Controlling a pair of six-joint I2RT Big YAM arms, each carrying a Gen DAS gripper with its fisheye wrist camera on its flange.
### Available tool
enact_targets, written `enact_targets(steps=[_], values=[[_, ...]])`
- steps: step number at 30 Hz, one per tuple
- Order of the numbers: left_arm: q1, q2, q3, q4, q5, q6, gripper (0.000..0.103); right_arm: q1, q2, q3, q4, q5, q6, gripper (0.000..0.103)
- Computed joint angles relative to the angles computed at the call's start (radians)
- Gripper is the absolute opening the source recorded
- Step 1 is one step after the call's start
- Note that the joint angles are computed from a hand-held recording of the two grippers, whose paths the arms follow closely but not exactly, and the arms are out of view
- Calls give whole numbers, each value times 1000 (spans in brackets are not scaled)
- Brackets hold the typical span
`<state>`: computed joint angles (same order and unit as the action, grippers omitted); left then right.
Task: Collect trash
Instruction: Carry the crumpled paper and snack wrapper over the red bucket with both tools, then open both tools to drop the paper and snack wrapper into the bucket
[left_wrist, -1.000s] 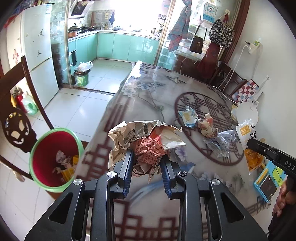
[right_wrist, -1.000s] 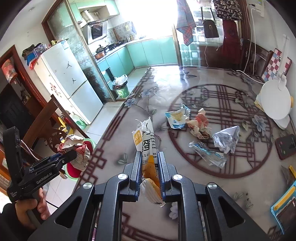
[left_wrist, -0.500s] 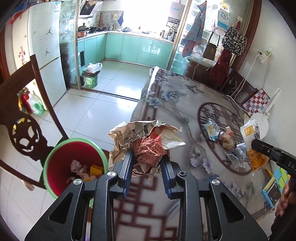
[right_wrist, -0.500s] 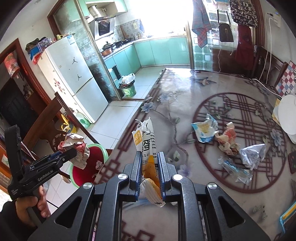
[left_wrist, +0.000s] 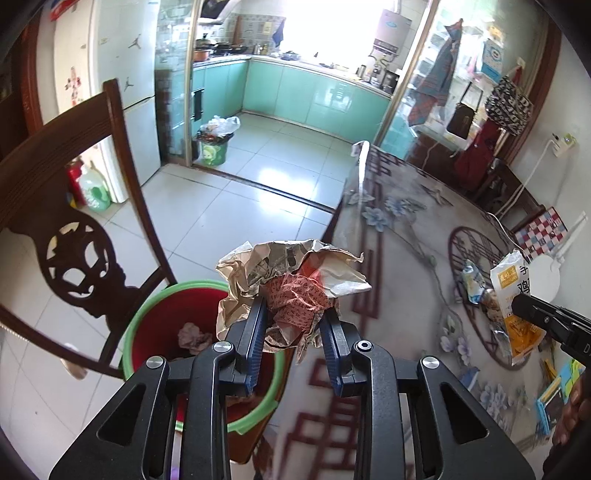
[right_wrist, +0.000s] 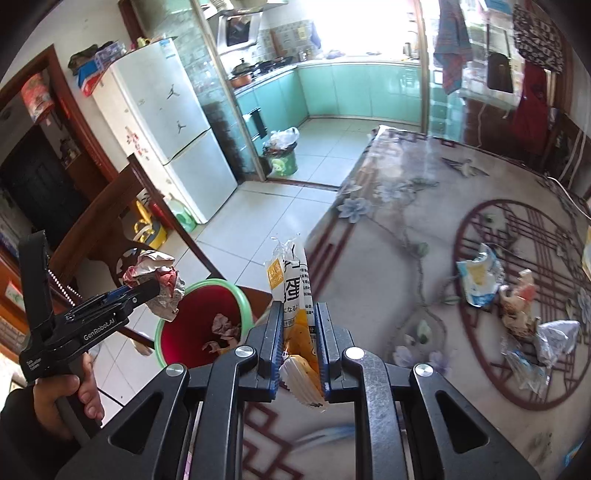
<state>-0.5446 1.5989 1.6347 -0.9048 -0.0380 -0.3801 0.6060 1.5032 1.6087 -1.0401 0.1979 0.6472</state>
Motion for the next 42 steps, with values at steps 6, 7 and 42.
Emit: enact_targets(steps=[6,7,42], values=[[60,0,-31,-21,-4,-6,28,6,117,86,24,-94,-29,14],[70,1,-36,-26,-4,-10,28,8,144,107,27,-113,-34,14],[186,66,-42,-65,22,-56,36,54,542,488,-86,-379,-157,16]])
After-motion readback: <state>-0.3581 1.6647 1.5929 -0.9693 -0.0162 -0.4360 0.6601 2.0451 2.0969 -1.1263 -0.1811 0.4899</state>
